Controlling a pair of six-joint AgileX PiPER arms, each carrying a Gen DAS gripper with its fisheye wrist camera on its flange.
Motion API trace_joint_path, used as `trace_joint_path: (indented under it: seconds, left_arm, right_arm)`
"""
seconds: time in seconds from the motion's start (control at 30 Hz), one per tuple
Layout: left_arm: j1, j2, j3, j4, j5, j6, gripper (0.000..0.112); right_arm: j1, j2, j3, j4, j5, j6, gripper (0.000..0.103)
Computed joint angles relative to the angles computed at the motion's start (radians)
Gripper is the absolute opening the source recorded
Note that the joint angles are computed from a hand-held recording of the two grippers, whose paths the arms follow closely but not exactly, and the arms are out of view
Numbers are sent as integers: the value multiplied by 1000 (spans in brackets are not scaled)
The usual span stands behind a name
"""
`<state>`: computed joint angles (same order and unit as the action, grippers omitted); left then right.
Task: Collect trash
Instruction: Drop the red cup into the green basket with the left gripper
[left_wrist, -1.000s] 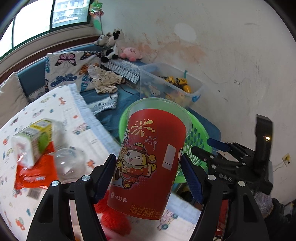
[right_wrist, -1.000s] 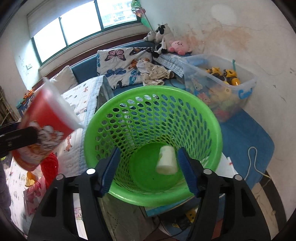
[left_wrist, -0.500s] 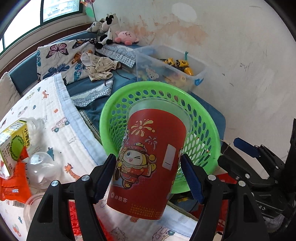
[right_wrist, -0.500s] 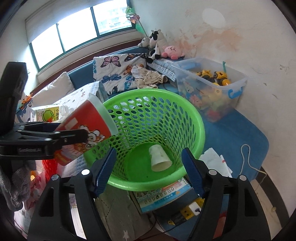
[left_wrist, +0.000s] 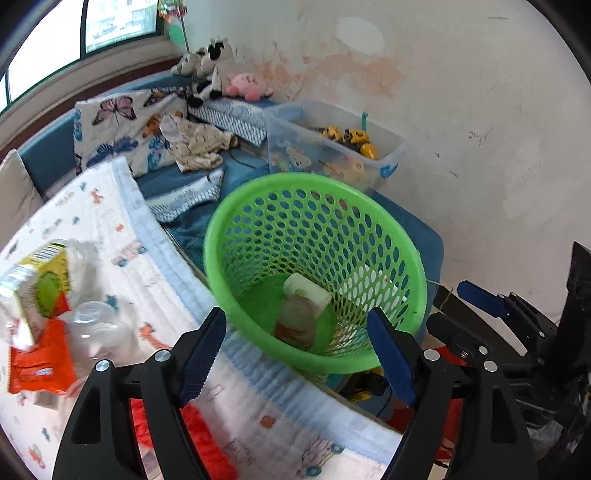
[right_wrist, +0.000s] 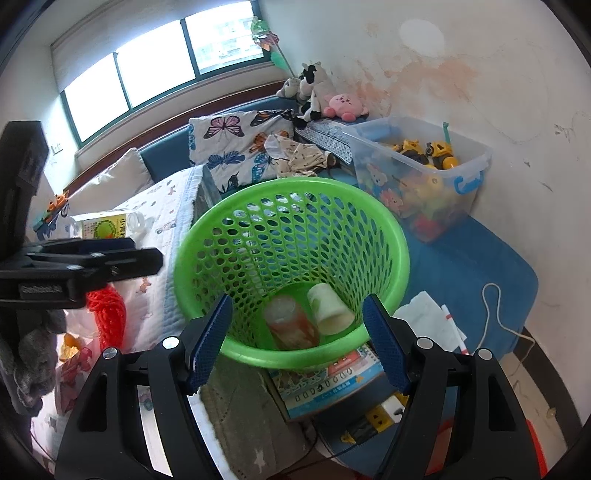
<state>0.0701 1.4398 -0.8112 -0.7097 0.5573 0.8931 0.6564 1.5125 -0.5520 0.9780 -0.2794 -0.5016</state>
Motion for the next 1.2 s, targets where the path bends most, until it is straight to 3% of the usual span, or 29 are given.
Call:
trace_joint_path:
  seconds: [0.27, 0.53, 0.8, 1.07, 1.2]
  left_arm:
    - [259, -201, 65, -54, 148, 161, 76]
    - [609, -277, 112, -142, 319, 412, 77]
    - [921, -264, 158, -172, 481, 640, 77]
    - [1098, -244, 237, -122, 579, 888, 77]
    - [1062, -225, 287, -88, 537, 940, 77]
  right_arm:
    - [106, -11, -16, 125, -31, -99, 77]
    - [225, 49, -90, 172, -16, -131, 78]
    - [334, 115, -152, 171, 2, -123, 78]
    - [367, 128, -157, 231, -7, -171, 78]
    - [365, 117, -141, 252, -11, -187, 78]
